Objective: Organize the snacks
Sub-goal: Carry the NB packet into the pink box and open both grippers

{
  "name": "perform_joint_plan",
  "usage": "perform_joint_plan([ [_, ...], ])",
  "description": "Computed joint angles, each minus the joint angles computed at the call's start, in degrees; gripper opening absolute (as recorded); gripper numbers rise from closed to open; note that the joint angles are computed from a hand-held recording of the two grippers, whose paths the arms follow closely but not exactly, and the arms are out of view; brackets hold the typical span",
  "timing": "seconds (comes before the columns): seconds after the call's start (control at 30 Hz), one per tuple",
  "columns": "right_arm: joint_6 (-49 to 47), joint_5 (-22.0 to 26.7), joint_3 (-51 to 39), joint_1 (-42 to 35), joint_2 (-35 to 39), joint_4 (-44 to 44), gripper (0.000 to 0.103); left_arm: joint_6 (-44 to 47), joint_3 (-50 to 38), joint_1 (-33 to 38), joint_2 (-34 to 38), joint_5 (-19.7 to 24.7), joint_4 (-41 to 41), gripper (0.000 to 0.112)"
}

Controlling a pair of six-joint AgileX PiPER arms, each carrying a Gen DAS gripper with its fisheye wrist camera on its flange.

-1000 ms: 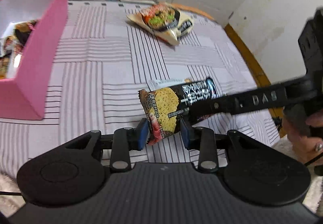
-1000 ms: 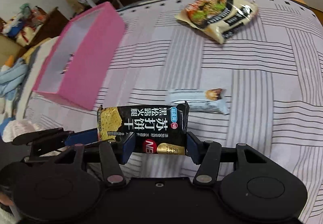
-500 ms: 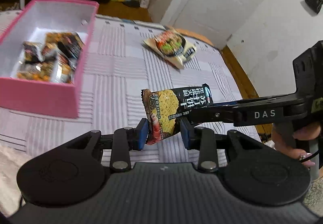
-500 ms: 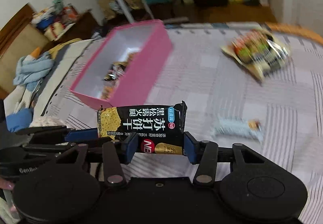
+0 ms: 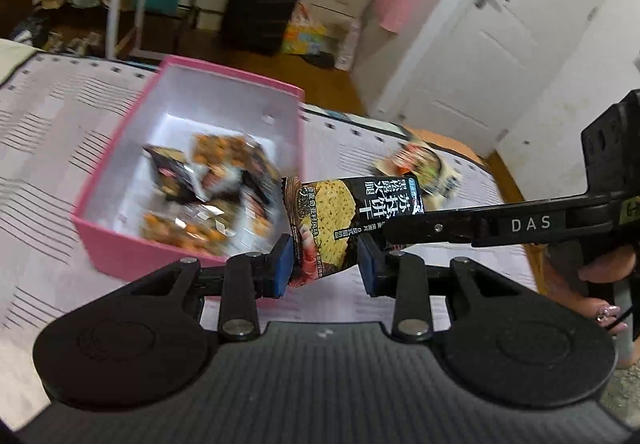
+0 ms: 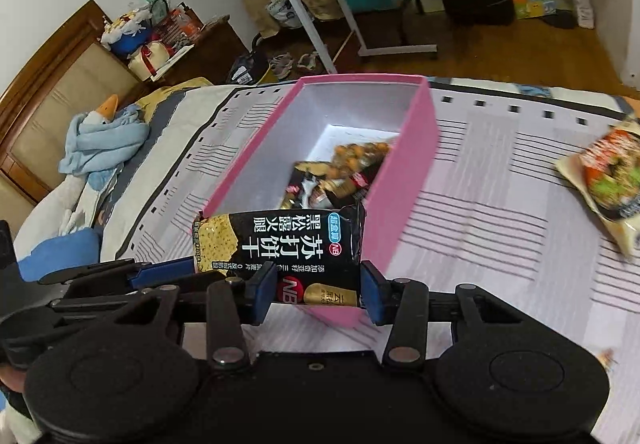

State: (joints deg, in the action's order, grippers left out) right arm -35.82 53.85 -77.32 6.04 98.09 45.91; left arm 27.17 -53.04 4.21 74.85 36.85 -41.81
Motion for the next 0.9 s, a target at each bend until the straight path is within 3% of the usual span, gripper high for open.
perform_joint_plan([
  [0.17,3.25,-0.86,-7.08,4.35,8.38,1.18,0.05,0.55,-5.3,3.68,6.36,-0.34,5.04,0.032],
  [0.3,8.55,-0.06,-13.91,7.63,15.31,-0.42,0.049,-5.46,-9.27,3.8,12.45,-1.94,14.53,0.032],
  [0.5,12.05,-0.08,-16.51,10.47,18.78,-3.44,0.049,-4.94,-12.99,6.38,18.4,-0.34,16.73,0.035],
  [0.6,12.54,-3.01,-14.68,11.87,17.11,-6.76,0.05,-6.64,-14.38,6.03,20.39,0.21,18.59,0.041],
  [0.73,11.18,-0.81,-13.03,10.66,13.33,-7.67,0.054,-17.09,-13.32,2.54,19.92,-3.53,28.79,0.048],
  [0.8,9.32,-1.44,-10.32,10.13,9.22,-8.48,0.057,-18.3,-11.8,2.84,18.26,-5.25,27.76,0.052],
  [0.9,6.55,-2.68,-5.91,8.39,2.35,-9.49,0.06,-15.65,-11.46,4.27,16.01,-3.66,23.31,0.052],
])
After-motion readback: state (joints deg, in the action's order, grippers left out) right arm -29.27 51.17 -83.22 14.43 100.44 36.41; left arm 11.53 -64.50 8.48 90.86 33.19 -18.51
